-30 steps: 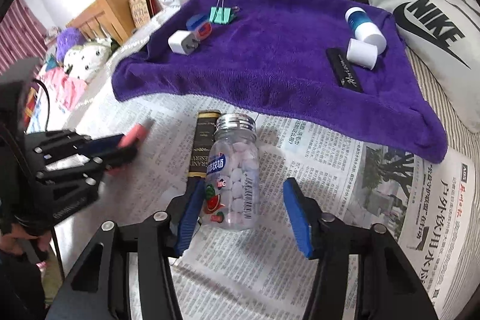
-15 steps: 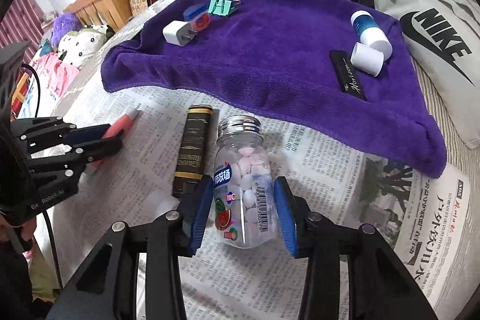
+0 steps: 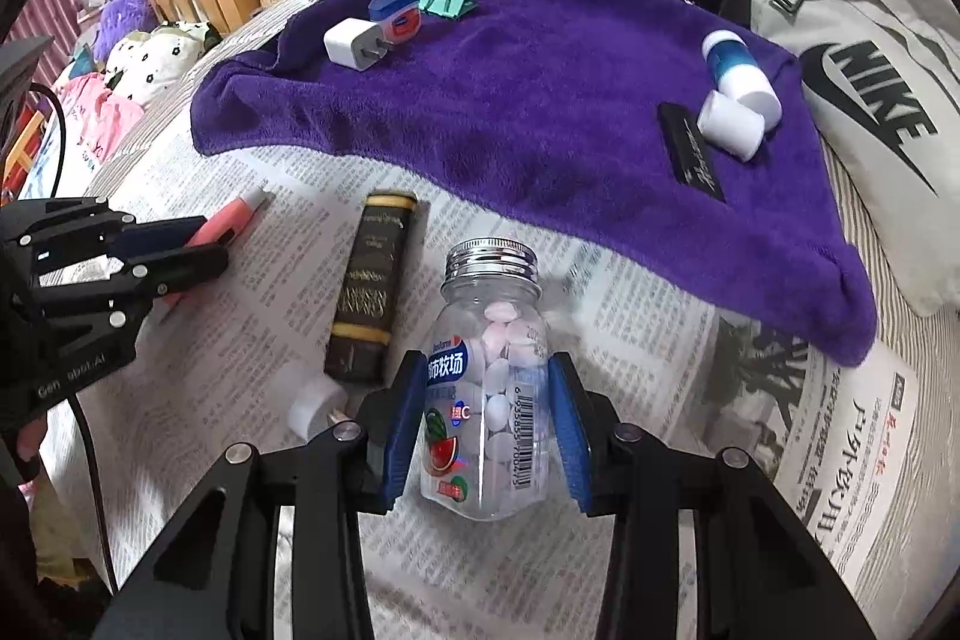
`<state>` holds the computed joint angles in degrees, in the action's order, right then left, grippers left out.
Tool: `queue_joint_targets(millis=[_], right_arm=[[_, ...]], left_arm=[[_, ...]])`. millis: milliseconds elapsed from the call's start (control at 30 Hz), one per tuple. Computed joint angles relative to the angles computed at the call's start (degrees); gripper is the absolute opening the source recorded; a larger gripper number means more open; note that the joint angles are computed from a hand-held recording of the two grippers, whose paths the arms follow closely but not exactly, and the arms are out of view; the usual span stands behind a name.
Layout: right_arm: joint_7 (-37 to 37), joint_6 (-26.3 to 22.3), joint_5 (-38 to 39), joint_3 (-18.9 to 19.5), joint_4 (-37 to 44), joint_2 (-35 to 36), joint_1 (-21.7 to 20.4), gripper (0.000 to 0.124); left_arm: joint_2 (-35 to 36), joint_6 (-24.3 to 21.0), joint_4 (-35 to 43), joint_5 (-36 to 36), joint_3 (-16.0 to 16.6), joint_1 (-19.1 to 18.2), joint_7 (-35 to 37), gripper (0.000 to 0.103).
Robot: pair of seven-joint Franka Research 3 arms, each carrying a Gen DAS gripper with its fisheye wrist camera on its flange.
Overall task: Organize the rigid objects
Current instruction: 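Carry the pink tube and candy jar onto the towel and open both tools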
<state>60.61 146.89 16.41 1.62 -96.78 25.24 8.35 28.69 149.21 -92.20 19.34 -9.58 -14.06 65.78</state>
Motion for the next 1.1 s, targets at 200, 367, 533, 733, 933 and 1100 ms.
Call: queue_joint_targets(millis=[200,367,533,733,933,1100], right_arm=[[1.24,1.82,0.29,-0.14,-1.33,-0.55,0.25,0.041],[-0.21,0.05,3.12,0.68,-1.72,-1.85,-1.52,0.041],[-1.26,-0.74,5.49,0.61,-2.04,-3.04,-2.70,0.041],[-1.95,-1.54,7.13,0.42,-1.51,-3.12,-3.64,0.041],[-3.66,-2.73,9.38,0.91,-0.43,-3.03,-4.64,0.041],[-3.75,-3.54,9.75,0.66,1.89,-2.02,-4.57,0.041]], left_arm=[[-0.46,2.92,-1.61,0.23,-0.01,0.37,-0.93,0.017],[-2.04,5.75,-3.89,-6.62,-3.60,4.45,3.61,0.017],[-2.75,6.99,-4.15,-10.40,-4.49,5.55,6.36,0.017],[-2.22,6.92,-2.68,-12.88,-5.15,5.99,9.29,0.017],[-1.26,6.38,-0.24,-13.89,-5.10,5.74,11.10,0.017],[0.15,5.49,2.62,-14.64,-5.06,5.75,12.33,0.017]])
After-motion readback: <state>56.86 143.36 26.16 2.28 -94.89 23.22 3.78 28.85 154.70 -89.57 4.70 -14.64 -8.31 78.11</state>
